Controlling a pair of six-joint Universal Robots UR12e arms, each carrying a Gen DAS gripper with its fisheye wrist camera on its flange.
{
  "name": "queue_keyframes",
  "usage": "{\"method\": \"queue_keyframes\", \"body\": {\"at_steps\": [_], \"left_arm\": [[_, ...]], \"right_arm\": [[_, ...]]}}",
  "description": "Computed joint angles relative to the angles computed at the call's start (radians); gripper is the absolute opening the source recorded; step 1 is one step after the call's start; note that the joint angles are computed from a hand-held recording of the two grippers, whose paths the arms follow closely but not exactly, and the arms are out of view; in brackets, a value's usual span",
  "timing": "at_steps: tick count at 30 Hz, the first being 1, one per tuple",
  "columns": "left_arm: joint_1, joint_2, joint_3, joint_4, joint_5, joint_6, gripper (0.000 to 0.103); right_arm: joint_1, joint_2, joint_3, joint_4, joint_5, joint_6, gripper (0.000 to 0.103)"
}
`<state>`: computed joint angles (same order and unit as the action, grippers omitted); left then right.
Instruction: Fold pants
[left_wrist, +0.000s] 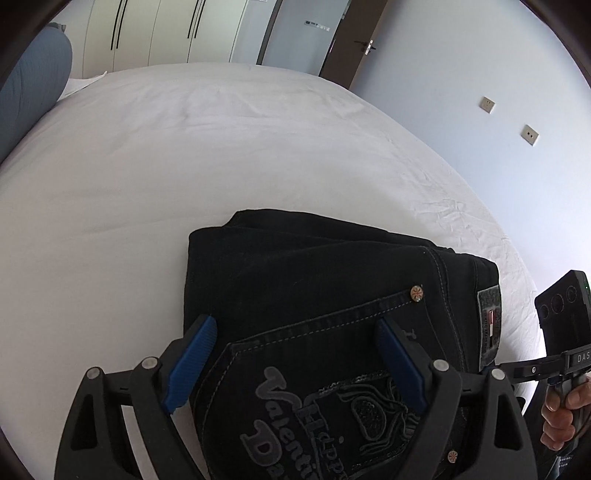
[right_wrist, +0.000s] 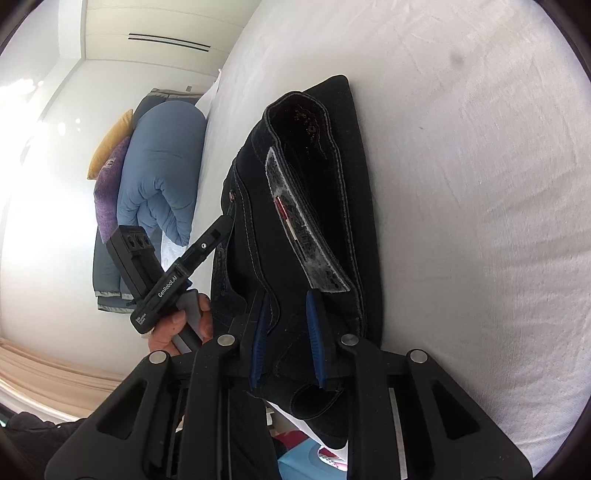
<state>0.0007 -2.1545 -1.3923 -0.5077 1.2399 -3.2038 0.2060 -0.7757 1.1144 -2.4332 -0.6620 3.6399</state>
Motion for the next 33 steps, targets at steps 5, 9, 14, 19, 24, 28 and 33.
{"method": "queue_keyframes", "body": {"at_steps": [5, 9, 14, 19, 24, 28, 33], "left_arm": [[-0.009, 0.048, -0.034, -0.023, 0.036, 0.060, 0.085], [-0.014, 0.093, -0.116, 0.015, 0.070, 0.096, 0.076], [-0.027, 0.134, -0.184, 0.081, 0.135, 0.076, 0.053], [-0.046, 0.160, -0.249, 0.155, 0.216, 0.093, 0.046], [-0.061, 0.182, -0.266, 0.147, 0.277, 0.095, 0.046], [-0.042, 0.211, -0.247, 0.116, 0.293, 0.039, 0.092], [-0.019, 0.190, -0.181, 0.022, 0.293, 0.044, 0.102]], "right_arm": [[0.003, -0.005, -0.004, 0.021, -0.022, -0.015, 0.018], [0.009, -0.006, 0.002, -0.011, -0.030, 0.018, 0.018], [0.014, -0.011, 0.001, 0.001, -0.050, 0.009, 0.018], [0.016, -0.014, 0.006, -0.008, -0.048, 0.025, 0.018], [0.019, -0.020, -0.001, 0.019, -0.064, 0.009, 0.022], [0.019, -0.053, 0.013, -0.053, -0.094, -0.004, 0.076], [0.005, -0.067, 0.032, -0.185, -0.128, 0.056, 0.101]]}}
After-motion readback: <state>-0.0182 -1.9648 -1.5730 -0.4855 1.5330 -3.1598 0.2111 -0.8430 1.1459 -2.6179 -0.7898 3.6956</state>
